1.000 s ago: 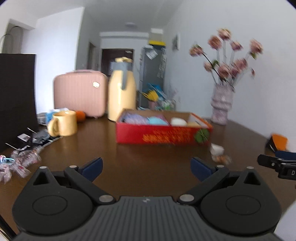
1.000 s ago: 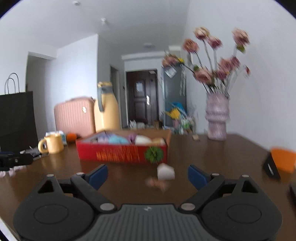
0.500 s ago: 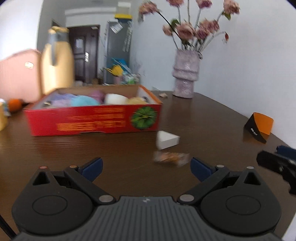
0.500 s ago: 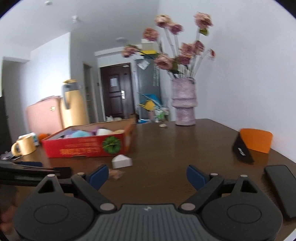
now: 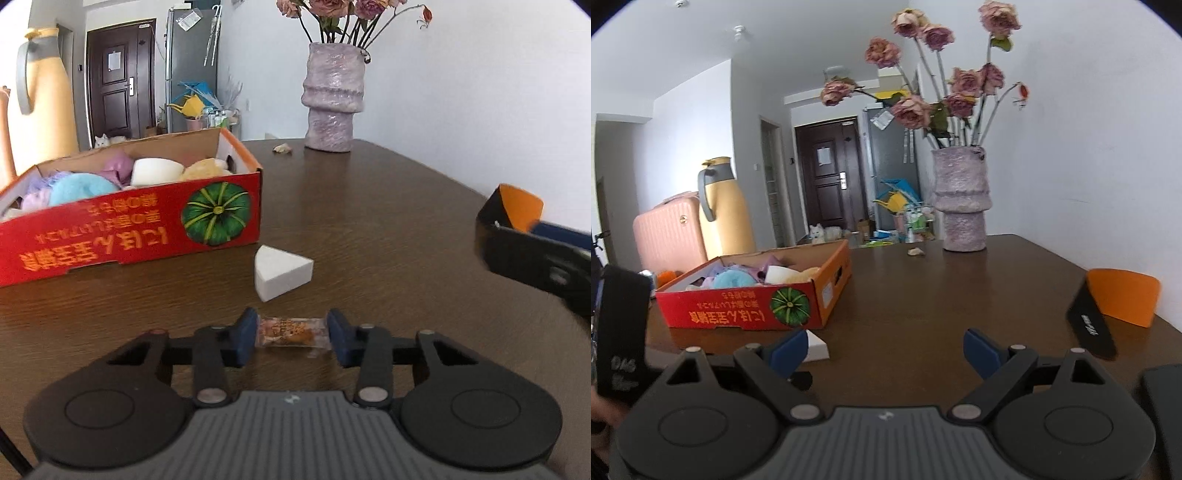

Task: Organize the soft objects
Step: 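Grasp the white foam wedge with the right tool while the left tool holds the snack packet, then carry the snack packet and foam wedge into the box with both tools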

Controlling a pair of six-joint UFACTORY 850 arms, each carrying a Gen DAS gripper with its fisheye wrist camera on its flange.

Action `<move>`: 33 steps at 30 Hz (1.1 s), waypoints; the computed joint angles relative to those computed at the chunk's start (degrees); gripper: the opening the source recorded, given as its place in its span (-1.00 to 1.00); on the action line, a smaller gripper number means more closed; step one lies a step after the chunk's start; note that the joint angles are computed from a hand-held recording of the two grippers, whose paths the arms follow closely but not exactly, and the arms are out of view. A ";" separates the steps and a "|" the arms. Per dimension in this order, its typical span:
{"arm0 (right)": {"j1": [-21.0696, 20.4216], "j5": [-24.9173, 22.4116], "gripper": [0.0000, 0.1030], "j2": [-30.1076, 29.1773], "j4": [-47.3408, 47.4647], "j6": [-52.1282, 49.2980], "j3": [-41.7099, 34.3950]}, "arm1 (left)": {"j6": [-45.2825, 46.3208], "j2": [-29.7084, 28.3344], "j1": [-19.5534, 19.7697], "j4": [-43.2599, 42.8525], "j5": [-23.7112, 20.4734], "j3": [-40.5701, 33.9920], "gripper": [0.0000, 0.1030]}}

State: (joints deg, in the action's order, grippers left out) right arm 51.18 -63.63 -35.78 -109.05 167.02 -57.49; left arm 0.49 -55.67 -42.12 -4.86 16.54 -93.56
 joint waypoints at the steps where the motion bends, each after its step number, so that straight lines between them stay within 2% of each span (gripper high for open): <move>1: -0.48 0.55 0.76 -0.20 -0.84 -0.35 -0.49 | -2.95 1.04 0.34 2.74 1.42 1.76 -0.23; 2: -0.99 1.31 0.76 -0.46 -1.77 -0.91 -1.12 | -5.60 2.24 0.79 5.30 3.02 3.73 -0.23; 4: -2.07 2.84 0.76 -1.18 -3.92 -2.03 -2.62 | -5.92 4.66 1.73 4.86 5.94 7.66 -0.24; 8: -5.39 11.23 0.74 -3.76 -9.06 -8.63 -8.08 | -2.92 7.71 3.82 -0.96 8.82 12.07 -0.25; 13: -9.73 24.43 0.51 -8.81 -9.30 -16.82 -18.04 | -1.10 9.66 6.29 -5.20 10.72 14.50 -0.25; 15: -10.61 27.62 0.38 -10.96 -5.90 -21.16 -21.79 | -1.61 10.10 6.87 -4.92 11.05 15.16 -0.25; 19: -10.79 28.37 0.13 -13.86 2.16 -27.58 -26.32 | -4.23 10.82 8.15 -2.15 11.57 16.53 -0.25; 22: -10.52 27.15 -0.31 -14.02 2.19 -25.67 -26.17 | -5.67 12.42 8.72 0.14 12.93 18.90 -0.25; 28: -8.17 23.71 -0.36 -12.32 3.60 -23.85 -24.22 | -7.44 17.36 9.30 2.99 17.65 25.87 -0.25; 33: -2.73 18.31 -0.36 -8.85 1.61 -18.77 -19.78 | -9.02 22.07 9.43 5.47 21.32 33.05 -0.25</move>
State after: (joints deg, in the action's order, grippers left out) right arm 48.46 -45.32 -44.63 -107.43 148.25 -77.26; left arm -8.54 -33.59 -32.69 0.62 37.85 -60.51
